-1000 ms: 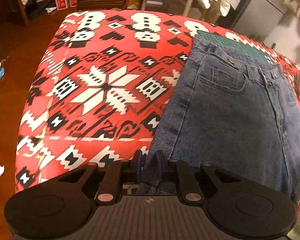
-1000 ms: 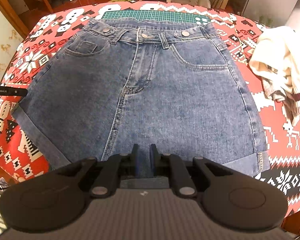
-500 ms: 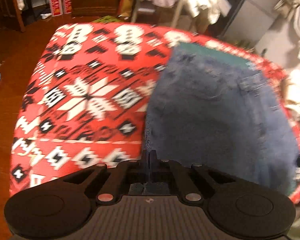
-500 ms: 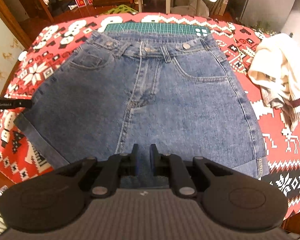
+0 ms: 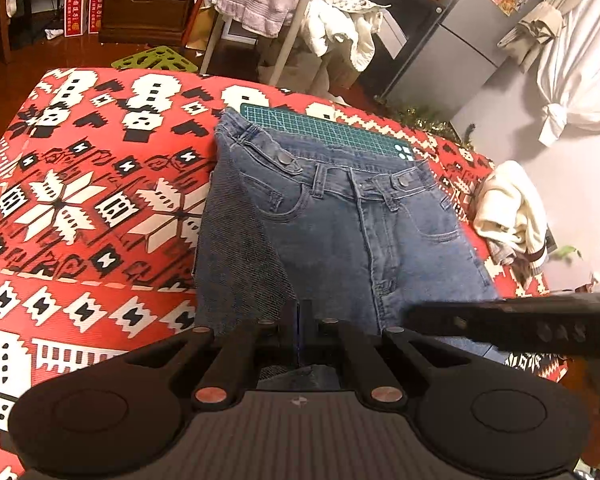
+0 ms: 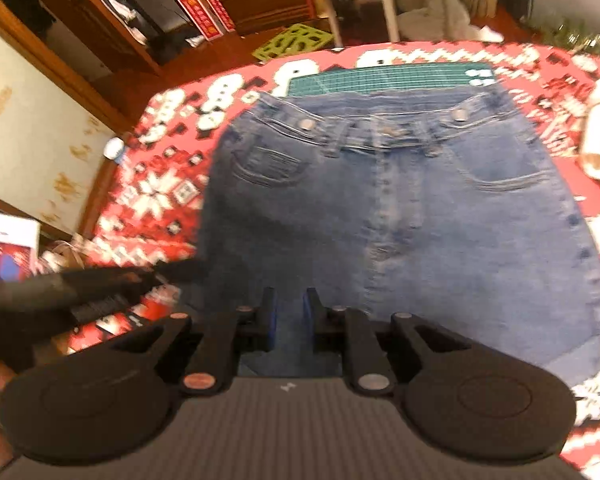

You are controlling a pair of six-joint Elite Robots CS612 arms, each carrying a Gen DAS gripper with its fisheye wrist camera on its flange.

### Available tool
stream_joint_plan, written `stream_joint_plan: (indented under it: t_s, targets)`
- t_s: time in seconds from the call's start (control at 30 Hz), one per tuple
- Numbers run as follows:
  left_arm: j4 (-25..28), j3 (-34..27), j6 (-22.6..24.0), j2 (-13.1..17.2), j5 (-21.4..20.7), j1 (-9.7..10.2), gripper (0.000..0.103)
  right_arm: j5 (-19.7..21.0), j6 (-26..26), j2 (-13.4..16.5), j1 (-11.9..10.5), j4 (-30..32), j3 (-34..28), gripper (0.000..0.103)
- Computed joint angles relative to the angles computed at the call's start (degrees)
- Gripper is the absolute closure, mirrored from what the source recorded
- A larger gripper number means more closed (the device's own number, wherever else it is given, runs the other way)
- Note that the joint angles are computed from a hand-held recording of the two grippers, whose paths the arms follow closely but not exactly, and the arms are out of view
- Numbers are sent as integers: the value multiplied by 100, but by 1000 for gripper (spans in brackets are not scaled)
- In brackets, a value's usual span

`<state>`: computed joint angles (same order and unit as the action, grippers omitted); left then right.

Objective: Fold clothes

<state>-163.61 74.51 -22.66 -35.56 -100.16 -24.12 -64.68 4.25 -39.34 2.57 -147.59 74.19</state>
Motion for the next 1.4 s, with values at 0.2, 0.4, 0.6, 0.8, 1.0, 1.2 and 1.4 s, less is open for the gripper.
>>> stream_joint_plan:
  t_s: [0.2,0.4,0.6,0.8,1.0,1.2,1.4]
  targets:
    - [-10,62,-10,-43,-96,-3,102,682,528,380,8,258,-568,82]
    - [-126,106,-55,-60,-275,-23,102,857,383,591,59,845,-989,81]
    - [-256,133,-243,-77,-482,-50,102,731,257,612,92,1050,-1042,99]
    - [-822,138,-1065,-25,-1326,60,100,-58,-112,263,83,810,-677,100]
    - [-625,151,-873,-90,-1453,20,99,-863,-325,-160,-138,674,-215,100]
    - [-44,76,-698,-49,-1278,-39,99,-1671,-384,-384,-407,585,195,101]
    - [443,-57,-597,46,-1204,-115,97,-2354,-453,-328,-617,228,349,101]
